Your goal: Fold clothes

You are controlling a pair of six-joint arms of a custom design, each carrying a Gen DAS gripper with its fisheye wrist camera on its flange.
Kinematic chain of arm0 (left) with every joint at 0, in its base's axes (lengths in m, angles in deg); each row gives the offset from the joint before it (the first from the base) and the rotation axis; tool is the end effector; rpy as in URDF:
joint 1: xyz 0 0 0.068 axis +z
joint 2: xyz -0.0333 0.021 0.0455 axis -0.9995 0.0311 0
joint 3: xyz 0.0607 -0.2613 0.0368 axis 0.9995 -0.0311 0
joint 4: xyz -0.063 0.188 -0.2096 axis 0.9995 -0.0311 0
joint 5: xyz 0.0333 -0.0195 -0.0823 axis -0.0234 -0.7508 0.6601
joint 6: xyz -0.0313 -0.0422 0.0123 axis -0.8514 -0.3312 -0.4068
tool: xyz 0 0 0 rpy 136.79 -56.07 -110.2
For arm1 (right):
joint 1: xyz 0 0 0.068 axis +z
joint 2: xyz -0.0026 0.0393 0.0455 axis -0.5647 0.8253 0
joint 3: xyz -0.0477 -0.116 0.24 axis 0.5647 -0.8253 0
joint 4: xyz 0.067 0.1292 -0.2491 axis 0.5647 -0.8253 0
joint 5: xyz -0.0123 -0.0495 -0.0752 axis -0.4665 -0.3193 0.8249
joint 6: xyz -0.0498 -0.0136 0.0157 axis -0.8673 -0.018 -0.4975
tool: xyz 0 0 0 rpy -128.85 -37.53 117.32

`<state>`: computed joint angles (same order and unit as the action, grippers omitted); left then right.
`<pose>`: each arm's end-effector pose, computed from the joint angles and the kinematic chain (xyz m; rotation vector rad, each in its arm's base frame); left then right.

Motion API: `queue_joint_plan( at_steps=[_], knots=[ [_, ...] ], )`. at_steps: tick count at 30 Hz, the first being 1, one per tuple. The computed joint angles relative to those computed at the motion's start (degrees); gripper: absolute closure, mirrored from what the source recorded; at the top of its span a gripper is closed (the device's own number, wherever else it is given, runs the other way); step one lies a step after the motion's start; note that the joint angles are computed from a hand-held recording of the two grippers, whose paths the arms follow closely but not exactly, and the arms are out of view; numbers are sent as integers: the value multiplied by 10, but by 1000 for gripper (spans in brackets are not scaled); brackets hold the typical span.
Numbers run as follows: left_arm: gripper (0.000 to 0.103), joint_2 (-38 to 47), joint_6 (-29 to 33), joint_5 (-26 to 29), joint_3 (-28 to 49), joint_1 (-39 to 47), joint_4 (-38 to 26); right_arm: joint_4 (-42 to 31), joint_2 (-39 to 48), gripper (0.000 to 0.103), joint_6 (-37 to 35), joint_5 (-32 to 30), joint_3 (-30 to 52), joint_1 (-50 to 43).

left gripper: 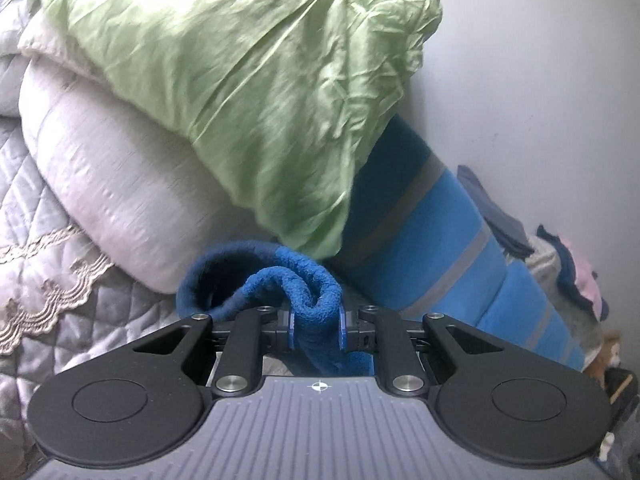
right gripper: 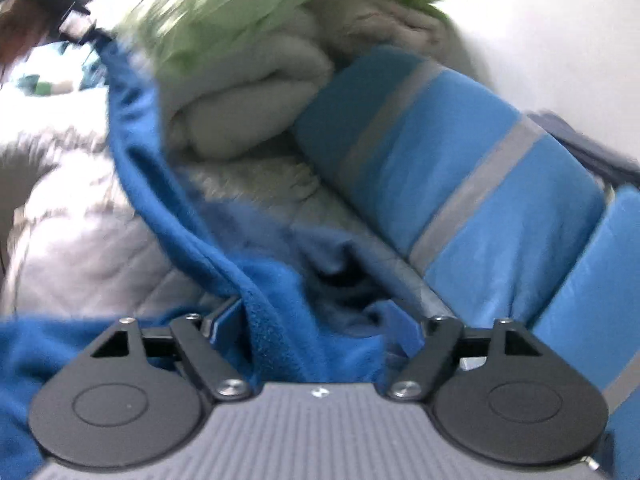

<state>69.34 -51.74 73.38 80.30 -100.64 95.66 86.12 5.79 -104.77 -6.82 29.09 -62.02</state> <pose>0.2749 -0.0706 0.1534 -0.1790 2.0639 -0.7782 0.2216 -0.0929 0.1240 -0.5717 1.9942 -0.0539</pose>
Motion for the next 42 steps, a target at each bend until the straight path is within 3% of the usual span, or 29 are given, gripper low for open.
queue_joint_plan(
  at_steps=[4, 8, 9, 10, 13, 18, 20, 23, 26, 27, 28, 31, 36, 42],
  knots=[
    [85, 17, 7, 23, -2, 15, -2, 18, 50, 16, -3, 40, 52, 0],
    [85, 36, 9, 33, -2, 23, 4, -116, 127, 19, -55, 85, 163, 23],
    [85, 39, 10, 38, -2, 27, 7, -147, 150, 39, -64, 102, 191, 29],
    [85, 43, 11, 43, -2, 31, 10, -170, 174, 80, -57, 122, 220, 36],
    [86, 47, 16, 42, -2, 41, 17, -189, 225, 86, 4, 125, 288, 32],
    [87, 47, 36, 53, -24, 76, 88, -28, 283, 93, 143, 192, 362, 54],
    [87, 72, 44, 48, -21, 84, 111, -13, 332, 93, 161, 228, 416, 76],
    [87, 151, 51, 6, 11, 78, 112, -3, 417, 81, 151, 288, 487, 122],
    [87, 259, 37, -51, 58, 67, 121, 1, 491, 46, 144, 355, 540, 170],
    [87, 288, 28, -54, 69, 69, 131, 14, 503, 28, 142, 373, 540, 182],
    [87, 315, 19, -56, 80, 72, 140, 35, 505, 17, 141, 383, 531, 189],
    [87, 360, -2, -45, 89, 87, 177, 101, 483, 3, 120, 386, 476, 198],
    [86, 378, -32, -39, 78, 94, 209, 183, 384, 0, 119, 337, 354, 175],
    [80, 364, -43, -102, 81, 67, 150, 136, 229, 0, 141, 243, 226, 107]
  ],
)
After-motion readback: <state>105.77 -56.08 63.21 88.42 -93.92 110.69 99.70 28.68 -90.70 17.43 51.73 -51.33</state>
